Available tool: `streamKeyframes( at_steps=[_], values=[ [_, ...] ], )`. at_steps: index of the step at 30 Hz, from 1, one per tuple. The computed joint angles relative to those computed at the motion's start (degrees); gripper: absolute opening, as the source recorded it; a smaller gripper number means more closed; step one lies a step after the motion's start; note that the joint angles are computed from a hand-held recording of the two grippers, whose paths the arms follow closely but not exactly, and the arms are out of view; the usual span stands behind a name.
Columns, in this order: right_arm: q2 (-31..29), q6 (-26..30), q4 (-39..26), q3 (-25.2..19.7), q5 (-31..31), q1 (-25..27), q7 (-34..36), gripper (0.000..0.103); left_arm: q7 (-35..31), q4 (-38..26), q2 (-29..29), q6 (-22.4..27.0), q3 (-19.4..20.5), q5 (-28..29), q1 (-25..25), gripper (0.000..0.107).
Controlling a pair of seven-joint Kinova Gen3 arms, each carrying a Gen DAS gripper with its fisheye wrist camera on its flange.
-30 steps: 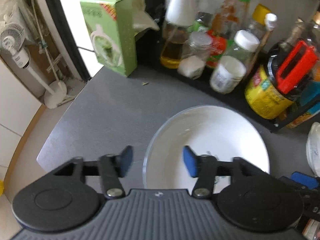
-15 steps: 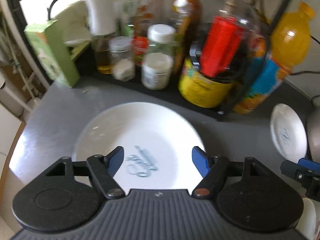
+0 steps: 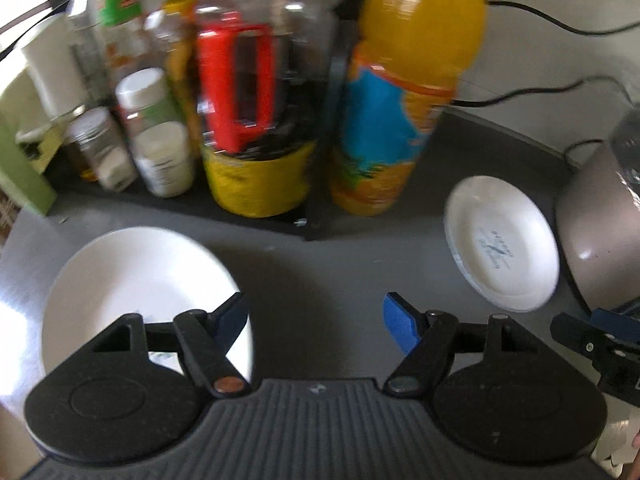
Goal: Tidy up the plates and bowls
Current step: 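Move both tools to the 'BAKERY' plate and close on its rim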
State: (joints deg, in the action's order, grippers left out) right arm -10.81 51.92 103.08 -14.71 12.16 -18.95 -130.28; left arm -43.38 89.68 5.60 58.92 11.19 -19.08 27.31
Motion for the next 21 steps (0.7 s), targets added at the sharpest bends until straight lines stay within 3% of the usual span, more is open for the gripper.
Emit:
streamKeyframes(
  at_steps=[3, 8, 13, 18, 21],
  values=[
    [-0.7, -0.8, 1.5, 0.1, 1.2, 0.5, 0.0, 0.068, -0.6, -1.4, 1.9, -0.4, 0.6, -1.2, 1.2, 0.073],
    [-0.7, -1.8, 3.2, -0.2, 3.2, 1.1, 0.9, 0.052, -1.9, -3.0, 4.5, -1.9, 0.2, -2.2, 3.4, 0.072],
    [-0.4, -3.1, 4.4, 0.3, 4.4, 1.3, 3.0, 0.045, -4.1, -3.8, 6.7, -5.3, -0.9, 1.0, 3.3, 0.069],
    [1.2, -5.7, 5.7, 1.1, 5.5, 1.6, 5.0, 0.044, -6.9, -4.6, 8.6, -7.9, -1.6, 2.7, 3.6, 0.059],
    [2.7, -6.3, 5.9, 1.7, 6.1, 1.6, 6.7, 0.038, -8.3, -5.9, 10.5, -8.7, -2.0, 4.1, 3.6, 0.052]
  ],
)
